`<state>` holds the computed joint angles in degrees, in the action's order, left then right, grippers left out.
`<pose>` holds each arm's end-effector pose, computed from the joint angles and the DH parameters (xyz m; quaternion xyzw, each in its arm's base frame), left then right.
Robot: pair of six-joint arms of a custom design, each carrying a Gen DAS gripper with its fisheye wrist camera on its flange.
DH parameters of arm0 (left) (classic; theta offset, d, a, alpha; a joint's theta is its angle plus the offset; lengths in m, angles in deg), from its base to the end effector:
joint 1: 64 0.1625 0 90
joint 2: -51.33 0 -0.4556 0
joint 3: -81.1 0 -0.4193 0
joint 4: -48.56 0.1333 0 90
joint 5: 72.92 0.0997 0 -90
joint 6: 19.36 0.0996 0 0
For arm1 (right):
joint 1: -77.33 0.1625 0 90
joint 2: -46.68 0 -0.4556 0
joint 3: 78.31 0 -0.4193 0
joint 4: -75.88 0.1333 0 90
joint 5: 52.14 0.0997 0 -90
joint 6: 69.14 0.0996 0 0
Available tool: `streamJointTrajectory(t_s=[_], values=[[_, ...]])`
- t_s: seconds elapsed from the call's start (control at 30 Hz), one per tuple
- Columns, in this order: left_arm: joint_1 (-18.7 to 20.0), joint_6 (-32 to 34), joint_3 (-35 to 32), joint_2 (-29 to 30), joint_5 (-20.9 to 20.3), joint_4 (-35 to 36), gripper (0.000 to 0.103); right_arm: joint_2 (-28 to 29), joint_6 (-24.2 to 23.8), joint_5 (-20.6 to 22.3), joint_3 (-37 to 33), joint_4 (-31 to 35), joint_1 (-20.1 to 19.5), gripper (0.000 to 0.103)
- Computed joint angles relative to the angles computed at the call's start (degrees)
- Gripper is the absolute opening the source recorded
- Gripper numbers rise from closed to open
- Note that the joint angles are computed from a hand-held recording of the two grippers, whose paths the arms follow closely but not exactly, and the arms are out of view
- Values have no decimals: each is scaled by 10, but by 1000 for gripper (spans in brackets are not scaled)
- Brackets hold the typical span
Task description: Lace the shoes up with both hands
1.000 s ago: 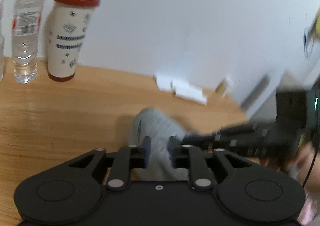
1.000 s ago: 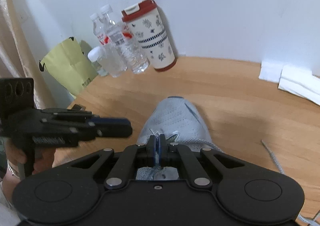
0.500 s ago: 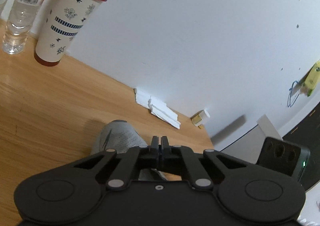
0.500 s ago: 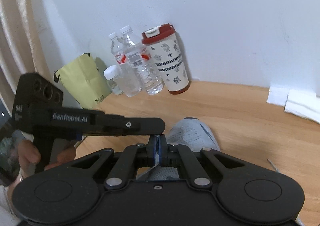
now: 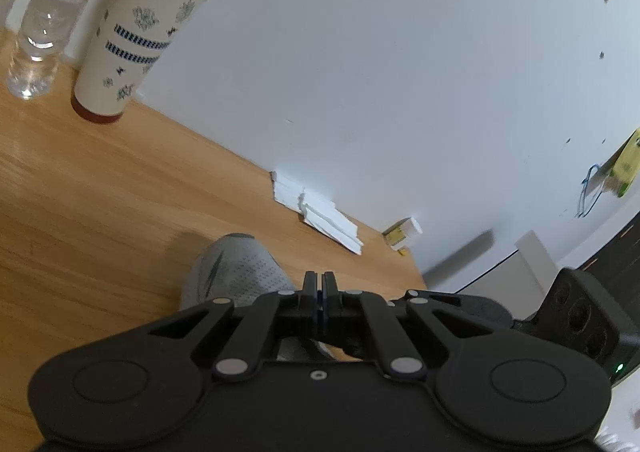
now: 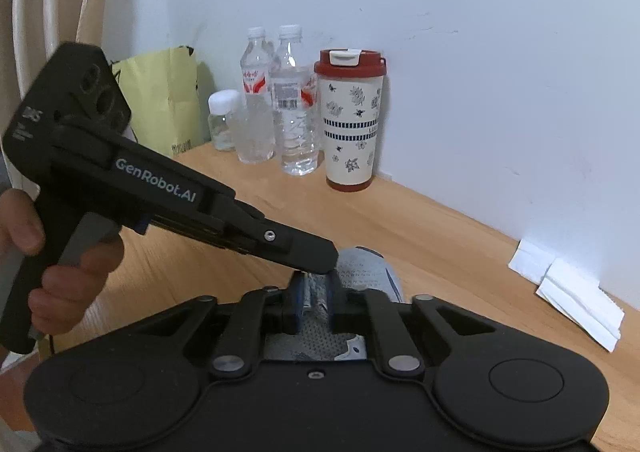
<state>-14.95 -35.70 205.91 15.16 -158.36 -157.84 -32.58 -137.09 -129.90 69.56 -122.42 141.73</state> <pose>-0.2290 -0.4794 -0.0292 -0.1974 -0.9498 0.2289 0.0810 -0.0235 -0.4064 0.2085 0.3716 -0.8590 0.3042 0.1773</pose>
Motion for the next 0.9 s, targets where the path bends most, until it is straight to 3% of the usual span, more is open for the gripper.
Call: streamJointTrajectory(t_s=[0.17,0.23,0.33,0.43,0.57,0.7,0.9], values=[[-4,9,2,0,21,2,4,2,-2,-24,-6,11,4,2],[-14,34,8,-4,53,1,6,4,5,-49,-15,28,10,2],[-25,57,16,-10,89,2,20,4,19,-90,-31,65,24,2],[-31,82,19,-14,121,13,20,6,25,-133,-49,105,44,2],[-29,94,23,-14,131,25,20,31,13,-209,-69,116,78,2],[-21,103,22,-13,119,40,20,40,29,-254,-85,140,101,2],[-7,114,18,-10,101,52,20,59,-8,-313,-88,121,130,2]])
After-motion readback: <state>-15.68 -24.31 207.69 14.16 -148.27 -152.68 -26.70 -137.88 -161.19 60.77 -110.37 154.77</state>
